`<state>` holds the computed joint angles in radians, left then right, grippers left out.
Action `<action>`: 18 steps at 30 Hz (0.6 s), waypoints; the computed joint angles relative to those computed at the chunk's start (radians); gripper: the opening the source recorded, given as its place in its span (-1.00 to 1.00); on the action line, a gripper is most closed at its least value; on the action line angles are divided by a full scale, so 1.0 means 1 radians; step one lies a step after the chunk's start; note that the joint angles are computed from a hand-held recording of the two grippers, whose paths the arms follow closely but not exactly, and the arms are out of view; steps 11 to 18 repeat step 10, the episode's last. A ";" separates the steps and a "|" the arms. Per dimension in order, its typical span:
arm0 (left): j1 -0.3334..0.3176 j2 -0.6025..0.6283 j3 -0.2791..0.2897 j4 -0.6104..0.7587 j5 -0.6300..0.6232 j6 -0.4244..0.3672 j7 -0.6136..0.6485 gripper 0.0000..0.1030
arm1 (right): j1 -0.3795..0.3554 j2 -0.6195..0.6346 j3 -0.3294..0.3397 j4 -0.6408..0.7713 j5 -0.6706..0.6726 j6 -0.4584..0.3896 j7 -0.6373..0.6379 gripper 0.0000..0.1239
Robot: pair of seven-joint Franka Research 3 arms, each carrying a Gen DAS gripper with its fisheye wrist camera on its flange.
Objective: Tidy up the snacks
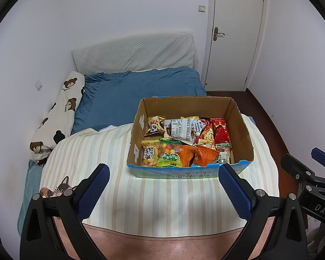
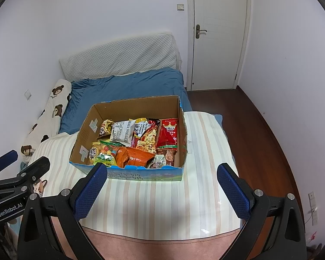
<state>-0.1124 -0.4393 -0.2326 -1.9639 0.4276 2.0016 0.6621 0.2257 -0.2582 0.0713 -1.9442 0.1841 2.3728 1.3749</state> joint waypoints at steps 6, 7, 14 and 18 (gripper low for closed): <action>-0.002 -0.002 0.003 -0.003 -0.002 0.008 0.002 1.00 | 0.000 -0.003 0.001 -0.003 -0.003 0.003 0.005 0.66; -0.001 -0.002 0.003 -0.003 -0.001 0.011 0.002 1.00 | 0.000 -0.002 0.001 -0.002 -0.003 0.002 0.004 0.66; 0.000 0.000 0.001 0.002 0.000 0.007 0.001 1.00 | 0.001 -0.002 0.000 -0.002 -0.002 0.001 0.003 0.66; 0.000 0.000 0.001 0.002 0.000 0.007 0.001 1.00 | 0.001 -0.002 0.000 -0.002 -0.002 0.001 0.003 0.66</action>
